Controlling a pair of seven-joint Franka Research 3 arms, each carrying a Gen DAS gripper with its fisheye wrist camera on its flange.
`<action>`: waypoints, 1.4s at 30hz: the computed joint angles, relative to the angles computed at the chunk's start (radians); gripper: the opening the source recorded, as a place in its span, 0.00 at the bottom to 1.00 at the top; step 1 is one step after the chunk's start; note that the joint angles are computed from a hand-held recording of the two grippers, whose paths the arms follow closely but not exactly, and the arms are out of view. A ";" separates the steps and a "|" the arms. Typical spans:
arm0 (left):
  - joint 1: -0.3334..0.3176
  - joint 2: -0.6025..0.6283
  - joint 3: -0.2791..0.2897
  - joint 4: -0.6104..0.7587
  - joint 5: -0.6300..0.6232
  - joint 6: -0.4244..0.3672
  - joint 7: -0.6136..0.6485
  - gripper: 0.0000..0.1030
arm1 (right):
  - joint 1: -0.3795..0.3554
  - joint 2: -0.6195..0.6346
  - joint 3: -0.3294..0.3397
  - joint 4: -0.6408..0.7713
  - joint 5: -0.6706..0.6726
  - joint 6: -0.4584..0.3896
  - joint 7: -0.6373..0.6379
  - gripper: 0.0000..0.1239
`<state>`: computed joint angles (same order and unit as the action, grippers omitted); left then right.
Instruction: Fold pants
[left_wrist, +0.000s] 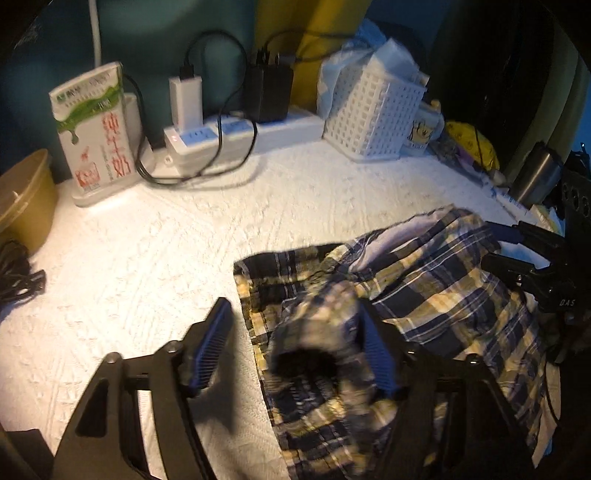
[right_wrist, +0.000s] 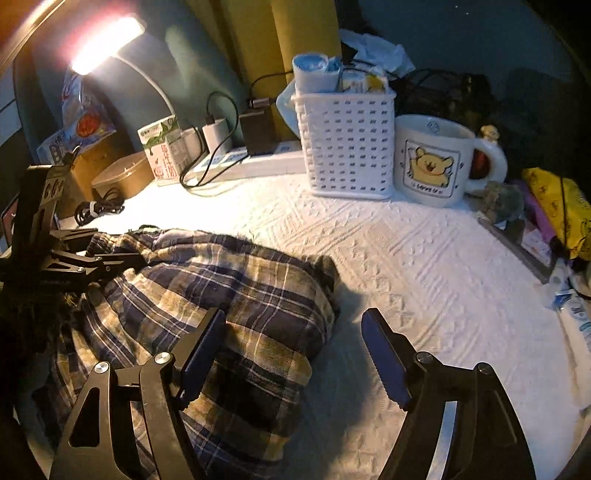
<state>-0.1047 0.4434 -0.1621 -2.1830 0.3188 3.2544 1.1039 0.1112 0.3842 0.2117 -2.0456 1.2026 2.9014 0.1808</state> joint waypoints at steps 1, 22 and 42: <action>-0.012 0.003 0.011 -0.001 -0.011 0.018 0.023 0.73 | 0.004 0.005 -0.007 0.003 -0.019 -0.008 0.021 0.63; -0.050 0.019 0.027 0.007 0.029 0.082 0.053 0.17 | -0.004 0.062 -0.007 0.069 -0.147 -0.097 0.183 0.42; -0.633 -0.137 0.479 -0.179 -0.526 0.265 0.393 0.14 | 0.019 -0.118 0.040 -0.044 0.233 0.019 -0.202 0.15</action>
